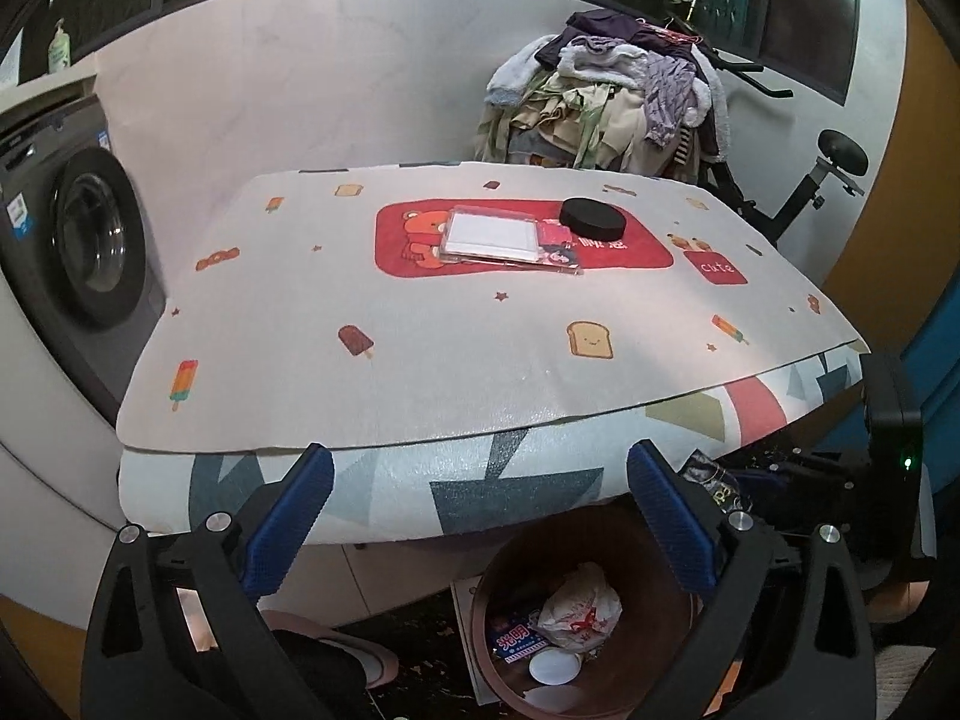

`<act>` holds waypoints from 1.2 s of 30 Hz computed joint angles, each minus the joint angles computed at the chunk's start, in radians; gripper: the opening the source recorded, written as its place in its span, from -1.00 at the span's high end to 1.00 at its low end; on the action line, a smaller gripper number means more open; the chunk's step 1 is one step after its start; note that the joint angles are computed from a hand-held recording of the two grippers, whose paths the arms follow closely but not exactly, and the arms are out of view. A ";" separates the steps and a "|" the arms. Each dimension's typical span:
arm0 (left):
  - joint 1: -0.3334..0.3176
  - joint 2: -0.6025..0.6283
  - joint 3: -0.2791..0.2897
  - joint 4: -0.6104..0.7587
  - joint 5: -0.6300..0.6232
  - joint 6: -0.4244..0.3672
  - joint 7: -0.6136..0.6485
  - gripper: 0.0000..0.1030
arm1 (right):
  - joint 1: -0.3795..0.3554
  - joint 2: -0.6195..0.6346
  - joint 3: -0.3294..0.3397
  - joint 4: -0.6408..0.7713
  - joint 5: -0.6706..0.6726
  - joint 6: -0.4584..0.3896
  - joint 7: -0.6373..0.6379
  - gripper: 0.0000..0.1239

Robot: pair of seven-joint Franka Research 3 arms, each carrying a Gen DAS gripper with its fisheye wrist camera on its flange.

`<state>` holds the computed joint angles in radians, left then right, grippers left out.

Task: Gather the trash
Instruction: 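Carry both bags over the bin and release the white bag from the left gripper, then open the right gripper over the bin to drop the black snack bag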

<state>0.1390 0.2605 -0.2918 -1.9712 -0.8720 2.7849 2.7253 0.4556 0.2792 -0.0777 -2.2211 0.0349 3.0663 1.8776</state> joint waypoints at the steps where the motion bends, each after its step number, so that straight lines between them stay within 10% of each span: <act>1: 0.000 0.001 0.000 0.000 0.000 0.001 0.000 -0.86 | -0.004 0.002 0.006 0.002 0.003 -0.006 -0.005 0.33; 12: 0.004 0.013 -0.003 0.004 0.023 -0.003 -0.024 -0.86 | -0.021 0.015 0.025 0.021 0.017 -0.052 -0.024 0.27; 16: 0.006 0.017 -0.003 0.007 0.033 -0.004 -0.037 -0.86 | 0.045 0.022 -0.052 0.034 -0.069 -0.086 0.069 -0.42; 19: 0.007 0.018 -0.005 0.007 0.042 -0.003 -0.046 -0.86 | 0.067 0.023 -0.085 0.036 -0.131 -0.097 0.139 -0.54; 36: 0.018 0.044 -0.016 0.026 0.096 -0.001 -0.104 -0.86 | 0.024 0.010 -0.095 0.010 -0.262 -0.084 0.360 -0.57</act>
<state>0.1575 0.3040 -0.3073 -1.9451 -0.7761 2.7839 2.6209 0.4793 0.2891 -0.1724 -2.2113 -0.2273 2.9820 2.2373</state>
